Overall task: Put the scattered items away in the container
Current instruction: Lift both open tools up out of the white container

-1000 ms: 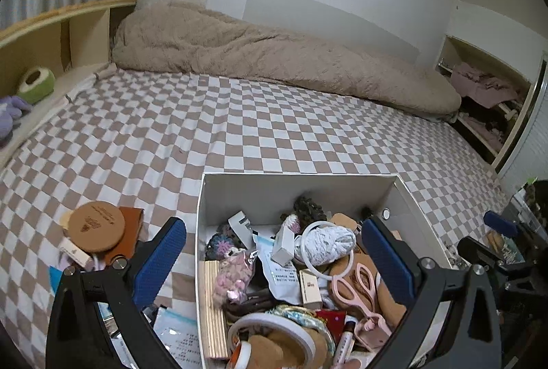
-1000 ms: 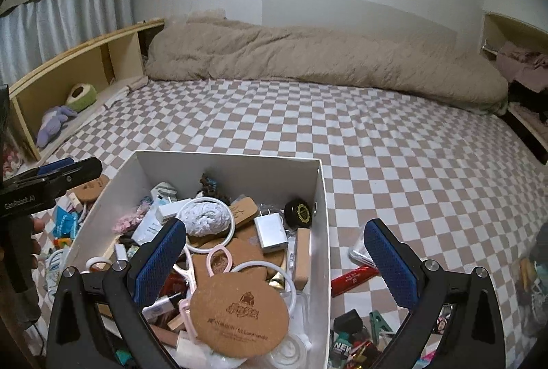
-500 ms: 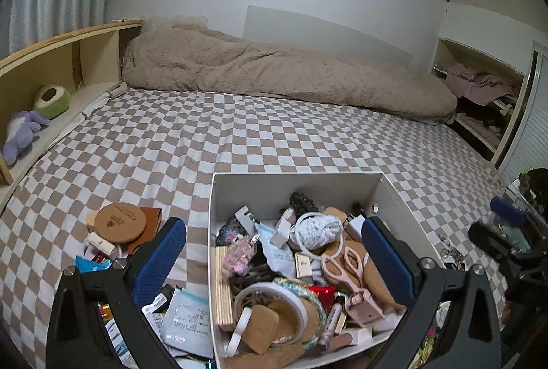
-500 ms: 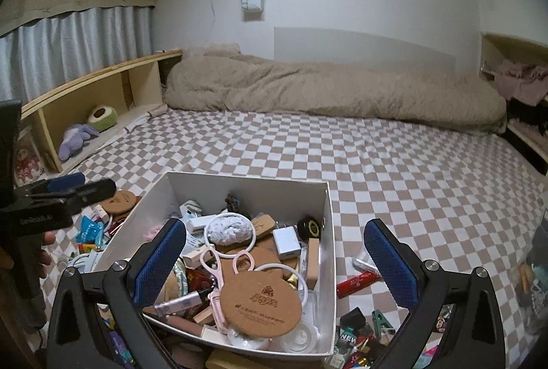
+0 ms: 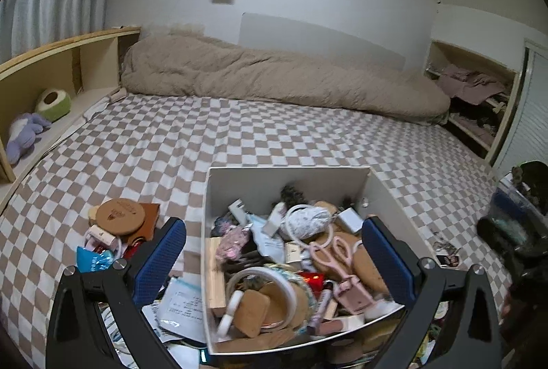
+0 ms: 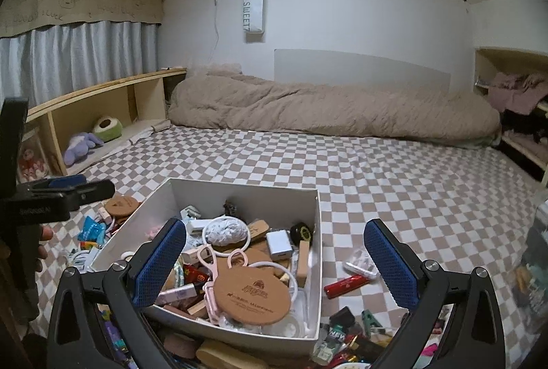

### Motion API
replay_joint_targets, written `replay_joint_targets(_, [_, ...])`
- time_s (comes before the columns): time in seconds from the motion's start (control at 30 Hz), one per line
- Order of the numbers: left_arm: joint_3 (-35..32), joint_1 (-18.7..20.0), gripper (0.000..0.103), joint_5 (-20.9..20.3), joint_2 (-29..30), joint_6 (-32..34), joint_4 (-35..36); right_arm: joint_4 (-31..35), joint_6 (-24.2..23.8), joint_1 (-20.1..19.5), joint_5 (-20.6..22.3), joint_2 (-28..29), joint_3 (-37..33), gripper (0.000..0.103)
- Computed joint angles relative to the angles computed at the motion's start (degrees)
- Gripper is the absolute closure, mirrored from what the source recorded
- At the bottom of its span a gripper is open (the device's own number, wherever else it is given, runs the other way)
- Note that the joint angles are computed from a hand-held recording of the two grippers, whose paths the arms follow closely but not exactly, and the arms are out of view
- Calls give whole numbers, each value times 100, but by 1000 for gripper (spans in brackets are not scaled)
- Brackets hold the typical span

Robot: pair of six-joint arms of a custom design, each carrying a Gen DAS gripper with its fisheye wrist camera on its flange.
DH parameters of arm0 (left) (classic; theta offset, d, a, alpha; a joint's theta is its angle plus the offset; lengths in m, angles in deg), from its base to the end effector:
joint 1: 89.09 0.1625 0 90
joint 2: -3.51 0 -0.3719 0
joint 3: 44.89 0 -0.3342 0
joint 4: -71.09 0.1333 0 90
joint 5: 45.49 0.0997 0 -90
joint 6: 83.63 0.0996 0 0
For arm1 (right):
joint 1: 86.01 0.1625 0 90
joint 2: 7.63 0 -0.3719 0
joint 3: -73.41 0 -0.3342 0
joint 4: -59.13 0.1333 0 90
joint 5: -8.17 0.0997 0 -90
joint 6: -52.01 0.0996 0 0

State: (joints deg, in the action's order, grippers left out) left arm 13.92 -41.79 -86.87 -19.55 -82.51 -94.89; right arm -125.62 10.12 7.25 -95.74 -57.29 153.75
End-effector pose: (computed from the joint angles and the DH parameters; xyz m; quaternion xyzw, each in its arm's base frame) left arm -0.3436 -0.6791 0.1270 0.1880 0.8468 -0.4302 0.2501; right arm 0.1466 -0.6514 0.3228 0.2637 -0.8017 0.4629 0.2710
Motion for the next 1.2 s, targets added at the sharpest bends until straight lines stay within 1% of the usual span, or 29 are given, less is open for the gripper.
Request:
replay_joint_targets(0.27, [-36,-54,0,-13,39,65,40,20,100,-37,44,26,17,0])
replay_joint_targets(0.5, [-52,-95,0,127,81,175,-65,-4,79,-50,62,-10,113,0])
replay_joint_targets(0.63, [-84,-149,0,260,114,270,-176,-16,103,-16,28,-90,179,0])
replay_joint_targets(0.8, [-105,-286,0,313,103,333,-306,-231,162,6,199,-379,514,0])
replay_joint_targets(0.9, [-6,-419,0,278,61,515,-609,-343,160,32,201,-524,687,0])
replay_joint_targets(1.03, [325,-617,0,290,-49,929,-1117,-716,99,68,187,-755,1011,0])
replay_joint_targets(1.13, [670,-751,0,425,-162,1094,-1471,-957,99,63,200,-955,1300,0])
replay_joint_targets(1.2, [902,-819,0,513,-253,1054,-1605,-1088,102,57,184,-1063,1462,0])
